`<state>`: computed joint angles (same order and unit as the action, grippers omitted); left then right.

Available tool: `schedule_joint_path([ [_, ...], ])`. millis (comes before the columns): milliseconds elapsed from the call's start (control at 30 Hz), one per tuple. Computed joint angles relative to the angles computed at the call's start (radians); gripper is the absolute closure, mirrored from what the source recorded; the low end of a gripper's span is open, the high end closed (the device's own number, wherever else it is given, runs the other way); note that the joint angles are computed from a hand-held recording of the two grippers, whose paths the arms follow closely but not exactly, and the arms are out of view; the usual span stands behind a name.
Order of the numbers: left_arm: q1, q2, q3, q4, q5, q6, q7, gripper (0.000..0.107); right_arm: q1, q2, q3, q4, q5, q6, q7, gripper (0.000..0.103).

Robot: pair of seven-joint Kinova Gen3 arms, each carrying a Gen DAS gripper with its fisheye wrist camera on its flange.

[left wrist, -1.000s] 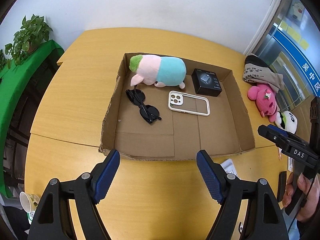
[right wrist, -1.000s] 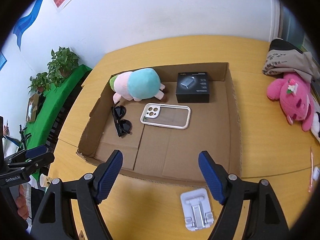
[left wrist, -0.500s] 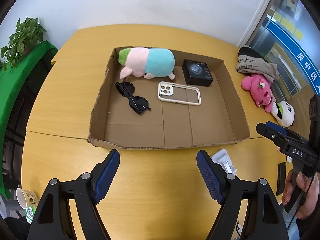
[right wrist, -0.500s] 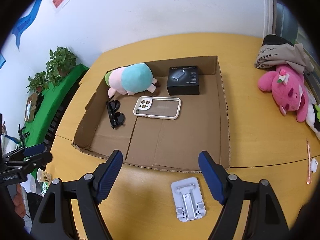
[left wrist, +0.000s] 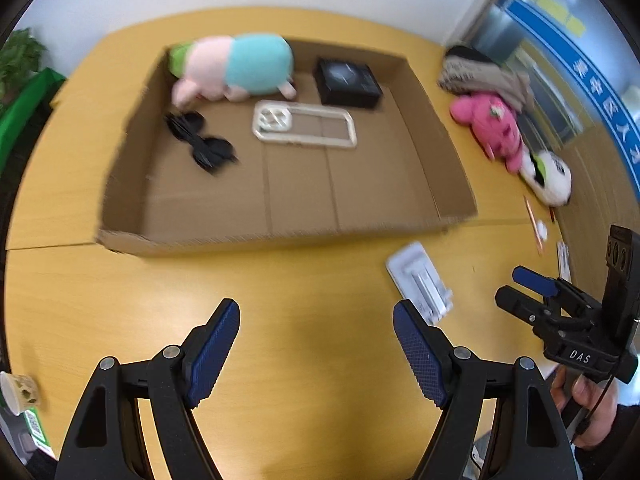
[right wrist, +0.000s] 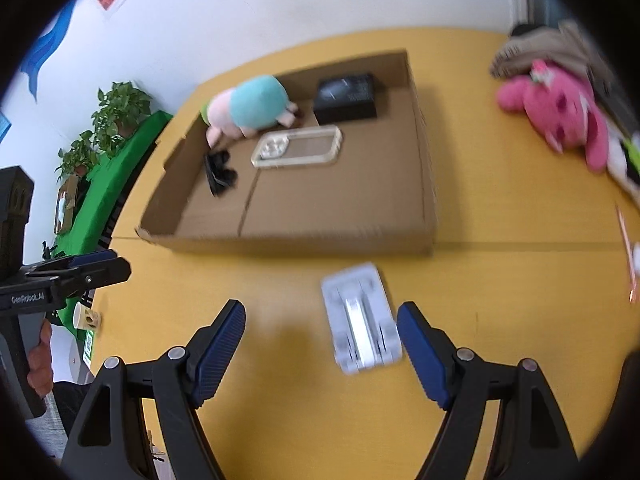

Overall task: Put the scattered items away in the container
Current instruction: 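Move both grippers to the white folding phone stand on the table, then close both grippers on the sides of the phone stand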

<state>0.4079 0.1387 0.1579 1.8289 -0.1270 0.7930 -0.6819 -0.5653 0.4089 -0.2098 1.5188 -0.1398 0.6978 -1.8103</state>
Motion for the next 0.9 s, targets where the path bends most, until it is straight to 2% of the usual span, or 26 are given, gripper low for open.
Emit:
schedule_joint_path([
  [133,-0.004,0.044,0.014,0.008,0.071,-0.065,-0.049,0.025,0.015,-0.014,-0.008,0.071,-0.015,-0.024,0.011,0.025],
  [300,-0.022,0.101,0.025,0.014,0.173,-0.160,-0.142,0.025,0.019,0.005,-0.018,0.082,-0.004,-0.038,0.068,0.025],
  [600,-0.157,0.262,0.112,0.025,0.454,-0.342,-0.422,0.025,-0.039,0.119,-0.005,0.042,0.067,-0.057,0.143,0.025],
  [800,-0.196,0.356,0.163,-0.007,0.534,-0.392,-0.552,0.026,-0.118,0.170,0.050,0.028,0.167,-0.096,0.142,0.025],
  [900,-0.179,0.386,0.143,-0.035,0.533,-0.377,-0.556,0.028,-0.134,0.193,0.062,0.013,0.194,-0.068,0.127,0.025],
])
